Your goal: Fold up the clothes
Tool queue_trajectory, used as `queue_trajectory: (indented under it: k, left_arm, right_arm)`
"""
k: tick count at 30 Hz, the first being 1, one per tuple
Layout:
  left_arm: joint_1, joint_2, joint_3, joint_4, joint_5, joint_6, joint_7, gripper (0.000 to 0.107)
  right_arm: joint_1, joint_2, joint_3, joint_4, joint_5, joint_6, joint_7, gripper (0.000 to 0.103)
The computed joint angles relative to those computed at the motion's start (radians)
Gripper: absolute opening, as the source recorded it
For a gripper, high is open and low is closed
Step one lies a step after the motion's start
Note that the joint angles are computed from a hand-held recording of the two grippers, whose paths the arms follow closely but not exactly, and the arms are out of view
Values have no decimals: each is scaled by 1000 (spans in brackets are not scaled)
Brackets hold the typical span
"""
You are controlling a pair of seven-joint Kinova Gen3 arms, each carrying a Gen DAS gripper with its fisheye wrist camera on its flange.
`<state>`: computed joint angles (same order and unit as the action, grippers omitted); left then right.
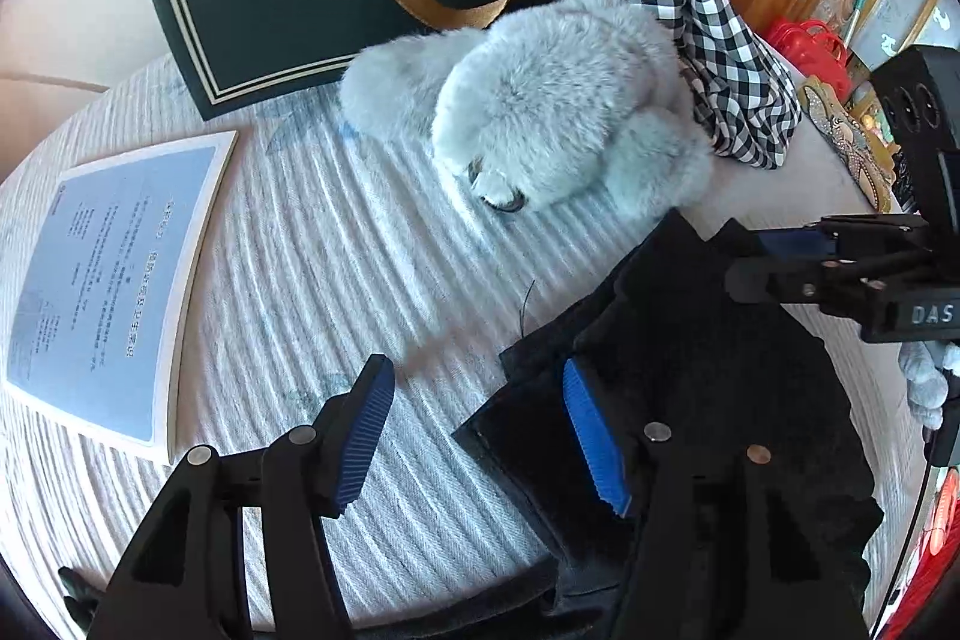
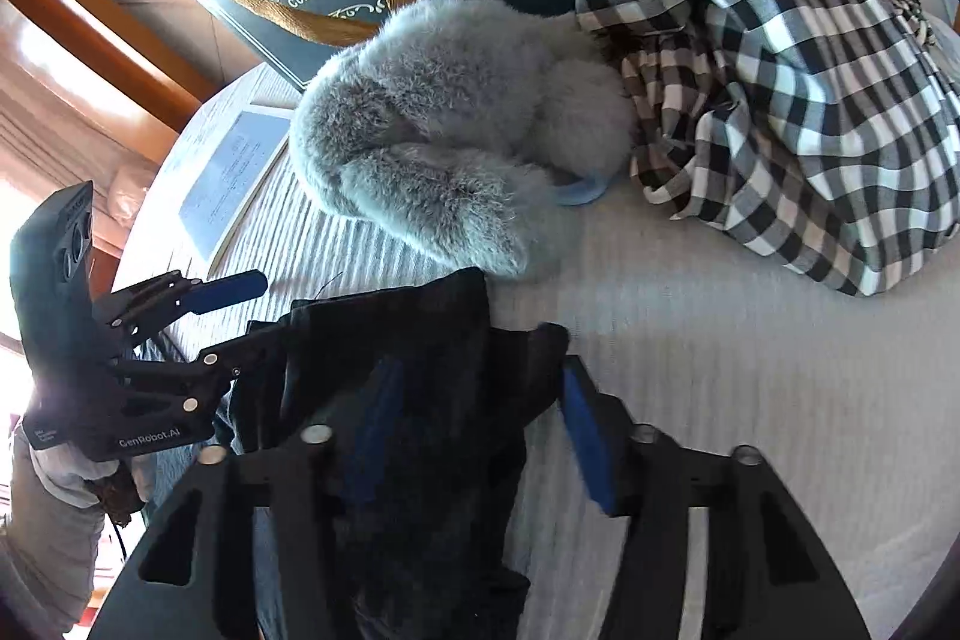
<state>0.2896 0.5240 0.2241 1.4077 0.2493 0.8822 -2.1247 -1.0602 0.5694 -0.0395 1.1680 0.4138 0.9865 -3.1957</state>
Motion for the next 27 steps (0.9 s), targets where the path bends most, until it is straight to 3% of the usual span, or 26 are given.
queue_trajectory:
  k: [2,6,8,14,16,18,21,23,25,26,27]
  left_arm:
    - [-8,-5,12,-4,6,2,-28,60]
    - [-27,-24,27,-1,34,-13,-120,61]
    - [-56,-4,55,-34,57,36,-169,73]
    - [22,32,10,-64,1,73,-176,76]
    - [32,33,2,-57,-6,65,-158,76]
    - [30,20,0,-37,-2,47,-142,76]
    - [29,6,-5,-22,-5,35,-113,63]
    - [22,-1,0,-14,-2,31,-110,43]
    - [13,-6,10,-5,4,28,-126,32]
    - [10,-8,17,-5,8,32,-137,21]
    - [12,-13,18,0,7,31,-143,13]
  right_arm:
    - [-13,-8,12,24,33,-38,-9,24]
    - [-58,-59,27,115,136,-148,-59,22]
    - [-65,-66,17,116,144,-136,-48,22]
    - [-42,-46,-10,81,94,-60,-40,23]
    - [-35,-40,-9,75,77,-45,-52,27]
    - [-31,-26,-10,44,64,3,-37,50]
    - [-15,3,-11,-5,51,36,7,53]
    - [-2,24,-19,-40,38,47,62,53]
    - [8,47,-24,-76,21,59,125,34]
    - [13,59,-25,-95,11,65,157,31]
    - [18,78,-27,-132,-1,86,197,21]
